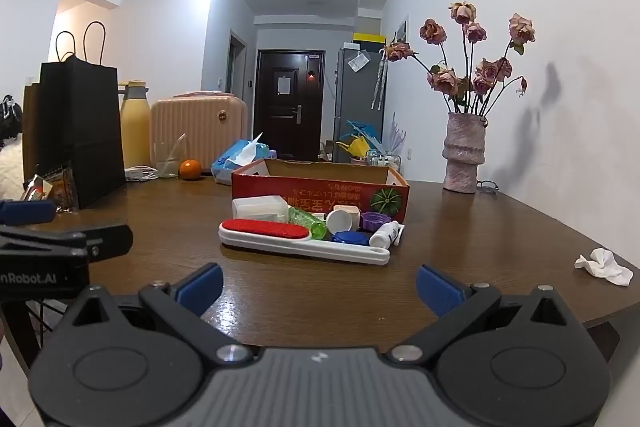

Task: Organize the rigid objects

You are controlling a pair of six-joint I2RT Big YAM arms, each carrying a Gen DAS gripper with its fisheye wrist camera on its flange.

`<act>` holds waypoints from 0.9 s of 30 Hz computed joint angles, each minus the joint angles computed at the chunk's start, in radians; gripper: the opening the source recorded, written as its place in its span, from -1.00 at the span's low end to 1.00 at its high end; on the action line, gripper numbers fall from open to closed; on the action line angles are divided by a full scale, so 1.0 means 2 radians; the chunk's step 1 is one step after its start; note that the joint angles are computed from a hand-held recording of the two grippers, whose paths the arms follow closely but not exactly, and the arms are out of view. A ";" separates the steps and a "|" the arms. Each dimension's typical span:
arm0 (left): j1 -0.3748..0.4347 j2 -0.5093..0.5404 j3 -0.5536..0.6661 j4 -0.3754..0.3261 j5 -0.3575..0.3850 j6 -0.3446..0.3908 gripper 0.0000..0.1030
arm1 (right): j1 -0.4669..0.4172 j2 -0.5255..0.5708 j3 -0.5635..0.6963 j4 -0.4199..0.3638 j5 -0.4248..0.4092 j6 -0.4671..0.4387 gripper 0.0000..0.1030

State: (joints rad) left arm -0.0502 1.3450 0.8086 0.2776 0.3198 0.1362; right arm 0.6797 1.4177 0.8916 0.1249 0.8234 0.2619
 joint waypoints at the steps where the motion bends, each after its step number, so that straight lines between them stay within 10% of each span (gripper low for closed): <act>1: 0.000 0.000 -0.001 0.005 0.000 -0.003 1.00 | 0.000 0.000 0.000 0.004 0.002 -0.003 1.00; 27: 0.006 0.004 -0.003 0.026 0.003 -0.027 1.00 | -0.002 -0.008 0.007 -0.008 -0.001 0.011 1.00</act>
